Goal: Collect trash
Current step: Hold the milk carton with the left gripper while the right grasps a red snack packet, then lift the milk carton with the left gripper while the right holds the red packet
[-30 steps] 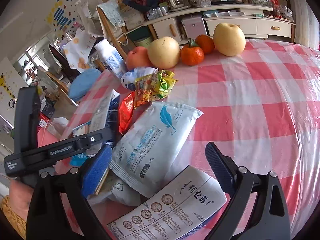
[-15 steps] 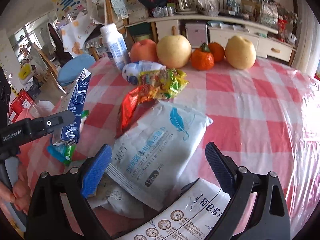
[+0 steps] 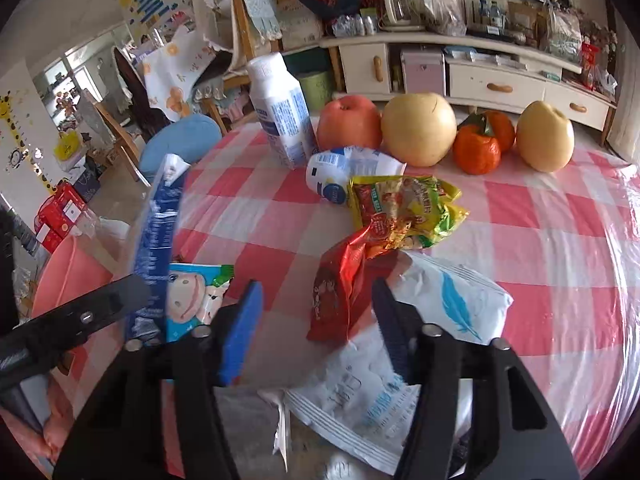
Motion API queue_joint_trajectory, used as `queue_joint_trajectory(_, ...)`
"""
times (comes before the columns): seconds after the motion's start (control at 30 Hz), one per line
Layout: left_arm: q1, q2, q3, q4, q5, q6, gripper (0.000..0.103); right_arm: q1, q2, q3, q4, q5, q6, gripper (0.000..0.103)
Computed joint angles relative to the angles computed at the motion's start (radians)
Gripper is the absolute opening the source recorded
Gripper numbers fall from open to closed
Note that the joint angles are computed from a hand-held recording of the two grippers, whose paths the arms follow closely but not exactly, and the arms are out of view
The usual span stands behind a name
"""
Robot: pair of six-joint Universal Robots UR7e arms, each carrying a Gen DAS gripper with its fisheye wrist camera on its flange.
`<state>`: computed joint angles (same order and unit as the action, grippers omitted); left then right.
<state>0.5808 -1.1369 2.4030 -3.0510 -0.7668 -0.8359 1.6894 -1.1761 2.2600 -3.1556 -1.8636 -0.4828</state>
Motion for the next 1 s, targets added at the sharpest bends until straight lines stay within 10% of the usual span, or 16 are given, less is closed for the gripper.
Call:
queue_joint_trajectory(0.2,-0.016,-0.029,0.022,0.024,0.027,0.003,0.058,0.004,0.056,-0.037,-0.010,-0.056,0.027,0.050)
queue_joint_trajectory(0.37,-0.023,-0.042,0.031,0.036,0.041,-0.002,0.058,0.023,0.090,-0.050,-0.021,-0.102,0.016,0.018)
queue_joint_trajectory(1.0,-0.084,-0.138,0.088,0.154,0.120,-0.085,0.057,0.086,0.076,0.021,-0.189,-0.143,-0.061,0.010)
